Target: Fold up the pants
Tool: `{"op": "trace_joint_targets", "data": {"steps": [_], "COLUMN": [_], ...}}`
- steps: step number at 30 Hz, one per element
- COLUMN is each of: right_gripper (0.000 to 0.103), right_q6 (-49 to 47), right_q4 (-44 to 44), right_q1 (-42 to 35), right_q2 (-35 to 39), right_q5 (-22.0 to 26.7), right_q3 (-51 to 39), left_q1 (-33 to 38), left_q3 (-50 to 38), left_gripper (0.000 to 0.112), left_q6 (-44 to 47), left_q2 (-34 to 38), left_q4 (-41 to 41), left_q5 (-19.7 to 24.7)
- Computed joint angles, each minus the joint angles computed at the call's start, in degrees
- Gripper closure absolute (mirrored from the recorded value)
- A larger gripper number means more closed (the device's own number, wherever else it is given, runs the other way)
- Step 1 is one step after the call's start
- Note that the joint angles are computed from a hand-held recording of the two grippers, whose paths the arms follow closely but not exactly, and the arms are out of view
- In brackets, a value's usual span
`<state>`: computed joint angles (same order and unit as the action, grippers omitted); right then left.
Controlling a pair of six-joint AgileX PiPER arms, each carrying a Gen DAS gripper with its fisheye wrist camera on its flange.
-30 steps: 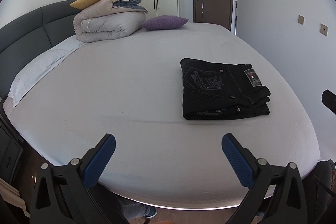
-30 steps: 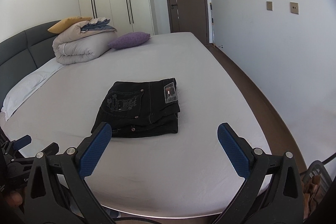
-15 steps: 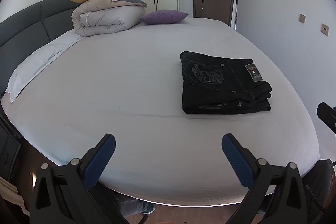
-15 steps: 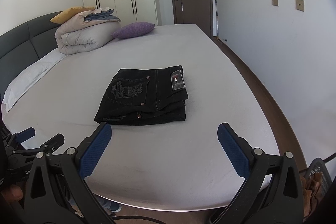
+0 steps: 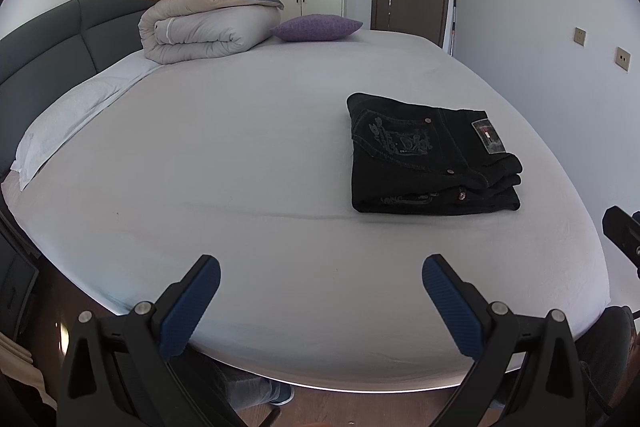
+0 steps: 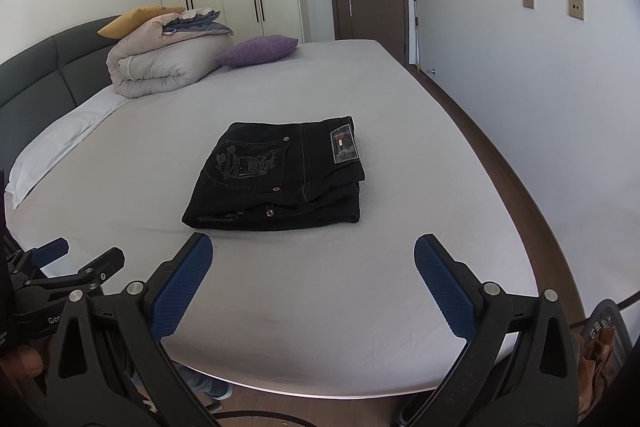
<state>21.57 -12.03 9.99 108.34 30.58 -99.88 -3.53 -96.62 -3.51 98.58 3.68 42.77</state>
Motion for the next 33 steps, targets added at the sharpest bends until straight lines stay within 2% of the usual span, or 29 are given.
{"op": "trace_joint_targets", "data": {"steps": [28, 33], "right_gripper": [0.0, 0.0], "right_q6": [0.1, 1.1], "right_q4": [0.1, -0.7], "right_q1": [0.2, 0.5], "right_q2": [0.9, 0.7], "right_q5": [0.1, -1.4], "right_q3": [-0.1, 1.7], "left_q1": [0.2, 0.3], "left_q3": [1.4, 1.7], "left_gripper": [0.009, 0.009], "left_q6": [0.7, 0.9], "left_q2": [-0.1, -0.1], "left_q4": [-0.5, -0.6], "left_q5": [-0.9, -1.2]}}
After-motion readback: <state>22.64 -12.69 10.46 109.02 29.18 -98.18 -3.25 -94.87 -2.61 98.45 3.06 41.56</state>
